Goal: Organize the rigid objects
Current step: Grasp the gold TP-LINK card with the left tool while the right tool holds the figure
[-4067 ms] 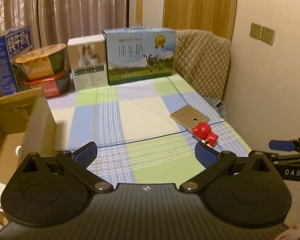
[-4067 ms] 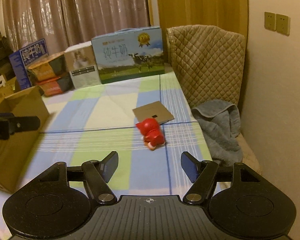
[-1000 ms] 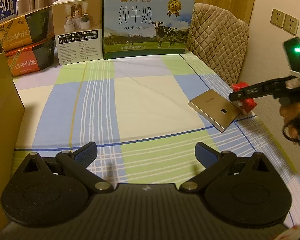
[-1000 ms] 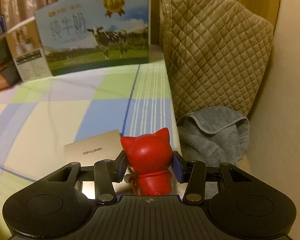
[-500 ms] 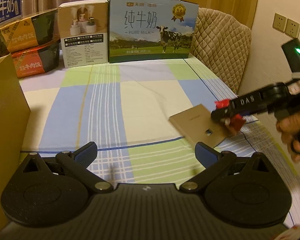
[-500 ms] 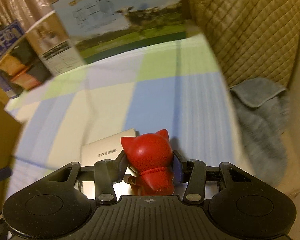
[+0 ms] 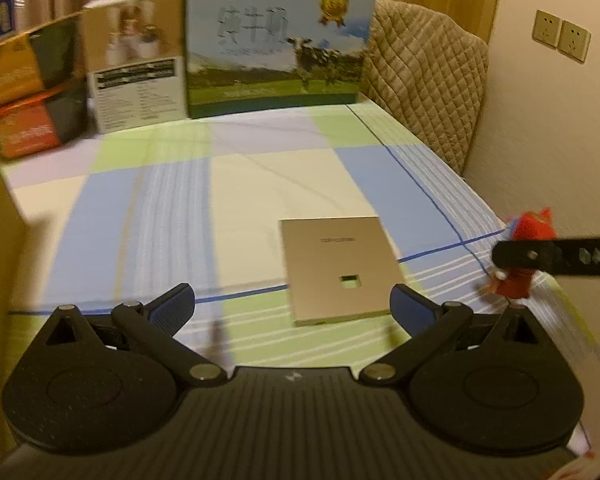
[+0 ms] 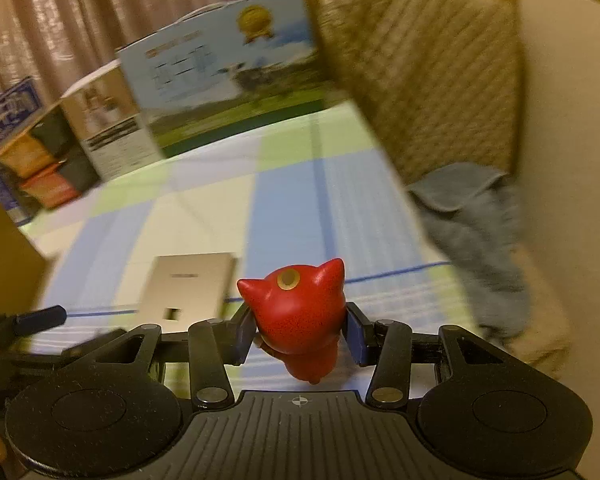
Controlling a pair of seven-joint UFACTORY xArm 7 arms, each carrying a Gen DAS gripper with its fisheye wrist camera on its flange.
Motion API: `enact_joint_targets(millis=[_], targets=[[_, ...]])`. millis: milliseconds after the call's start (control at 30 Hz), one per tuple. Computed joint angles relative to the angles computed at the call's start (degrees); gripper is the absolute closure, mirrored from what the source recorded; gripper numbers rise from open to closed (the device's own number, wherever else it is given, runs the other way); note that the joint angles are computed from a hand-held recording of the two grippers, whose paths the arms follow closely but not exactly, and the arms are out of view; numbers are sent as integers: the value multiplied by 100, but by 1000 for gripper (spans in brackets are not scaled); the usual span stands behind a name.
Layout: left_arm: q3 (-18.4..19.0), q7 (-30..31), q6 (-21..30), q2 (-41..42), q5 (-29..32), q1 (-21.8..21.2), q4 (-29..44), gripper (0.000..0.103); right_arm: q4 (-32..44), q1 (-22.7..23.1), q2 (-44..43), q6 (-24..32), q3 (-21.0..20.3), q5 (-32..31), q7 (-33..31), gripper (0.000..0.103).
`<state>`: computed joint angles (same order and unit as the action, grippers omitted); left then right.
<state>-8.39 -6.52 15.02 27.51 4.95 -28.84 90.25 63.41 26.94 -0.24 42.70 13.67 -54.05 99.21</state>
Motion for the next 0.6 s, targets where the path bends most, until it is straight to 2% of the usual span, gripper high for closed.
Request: enact_joint_targets(millis=[67, 133, 300, 467, 500, 567, 600], targets=[[41, -80, 109, 232, 27, -109, 319, 1, -118, 38, -101, 210, 48, -66, 274, 60], [72, -130, 244, 454, 54, -199, 631, 1, -303, -7, -248, 175, 55, -111, 440, 60], [111, -136, 617, 971, 146, -415, 1391, 1, -337, -69, -266, 312, 133, -238, 579, 60], [567, -607, 884, 1357, 503, -818, 1965, 1, -364, -103, -314, 281, 160, -366, 746, 60], [601, -663, 903, 1392, 564, -846, 2018, 2, -375, -107, -331, 282, 168, -397, 767, 60], [599, -716, 1032, 1480, 611, -842, 2169, 13, -376, -118, -339, 283, 179, -438, 783, 60], [625, -770, 1030, 1486, 646, -848, 2176, 15, -372, -128, -334, 266, 176, -443, 798, 60]])
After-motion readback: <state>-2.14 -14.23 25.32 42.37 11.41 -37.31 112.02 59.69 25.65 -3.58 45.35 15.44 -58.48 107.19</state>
